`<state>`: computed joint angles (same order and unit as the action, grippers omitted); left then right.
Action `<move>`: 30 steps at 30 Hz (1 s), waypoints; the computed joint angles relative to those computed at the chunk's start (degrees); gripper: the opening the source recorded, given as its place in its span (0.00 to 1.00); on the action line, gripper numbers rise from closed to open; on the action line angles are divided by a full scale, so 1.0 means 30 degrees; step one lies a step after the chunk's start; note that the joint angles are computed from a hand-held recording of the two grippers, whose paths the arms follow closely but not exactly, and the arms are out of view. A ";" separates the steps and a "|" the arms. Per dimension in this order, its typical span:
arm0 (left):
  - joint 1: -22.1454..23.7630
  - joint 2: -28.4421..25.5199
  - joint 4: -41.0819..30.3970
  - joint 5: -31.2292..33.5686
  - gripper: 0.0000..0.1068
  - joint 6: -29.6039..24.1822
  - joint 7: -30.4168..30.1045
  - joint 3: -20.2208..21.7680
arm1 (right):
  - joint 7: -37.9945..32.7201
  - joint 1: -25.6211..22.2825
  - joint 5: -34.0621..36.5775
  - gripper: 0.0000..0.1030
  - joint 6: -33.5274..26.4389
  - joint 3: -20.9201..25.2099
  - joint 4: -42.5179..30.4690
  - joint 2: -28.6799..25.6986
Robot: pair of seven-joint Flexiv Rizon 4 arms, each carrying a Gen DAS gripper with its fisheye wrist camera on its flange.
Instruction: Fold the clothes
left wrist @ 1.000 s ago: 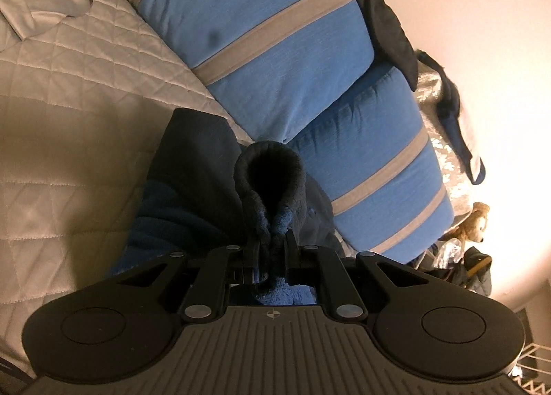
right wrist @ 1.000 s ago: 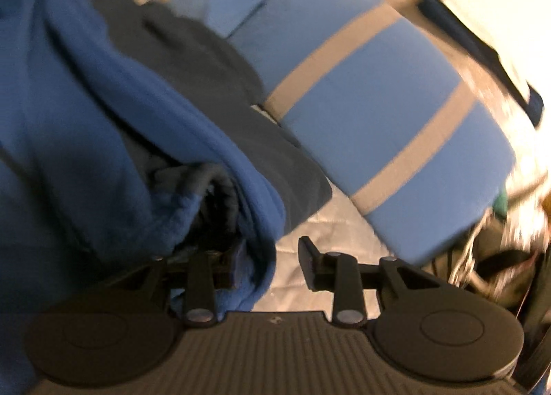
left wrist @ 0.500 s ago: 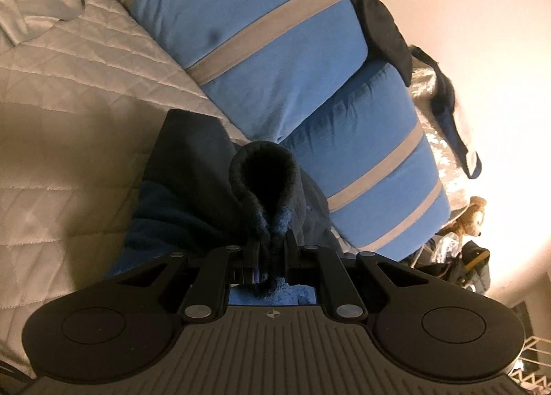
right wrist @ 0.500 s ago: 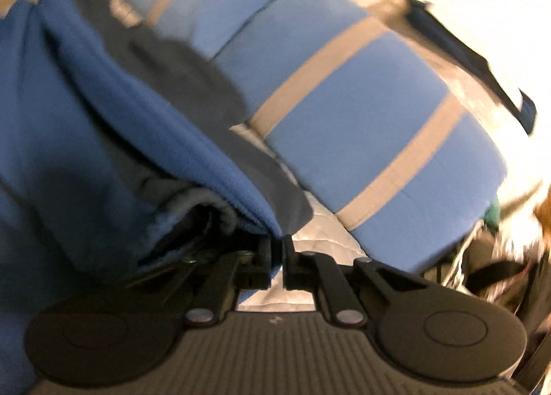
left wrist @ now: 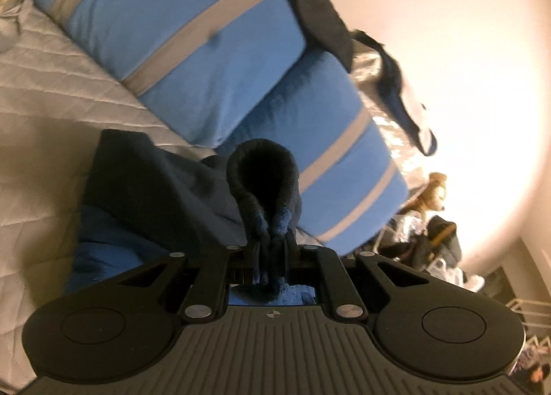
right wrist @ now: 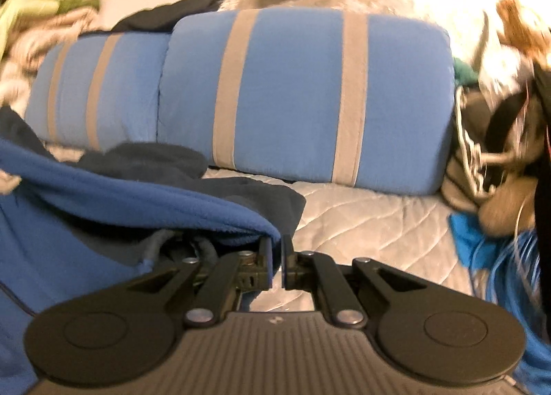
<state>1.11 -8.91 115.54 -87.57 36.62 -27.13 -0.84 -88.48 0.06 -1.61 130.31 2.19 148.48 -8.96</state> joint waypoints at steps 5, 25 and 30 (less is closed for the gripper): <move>-0.0197 0.0020 0.0190 0.1568 0.11 0.1190 0.0563 0.0081 | 0.1516 -0.1298 -0.2198 0.03 0.0822 0.0127 0.0544 -0.0530; 0.0576 -0.0123 0.0380 1.2738 0.17 0.3292 -0.4932 0.0581 | -0.8059 0.4888 0.8191 0.47 -0.1754 -0.0662 -0.0142 0.0788; 0.0695 0.0187 0.0744 1.3372 0.37 0.3583 -0.4670 0.0534 | -1.0194 0.5970 1.1141 0.81 -0.2879 -0.0918 -0.0762 0.1590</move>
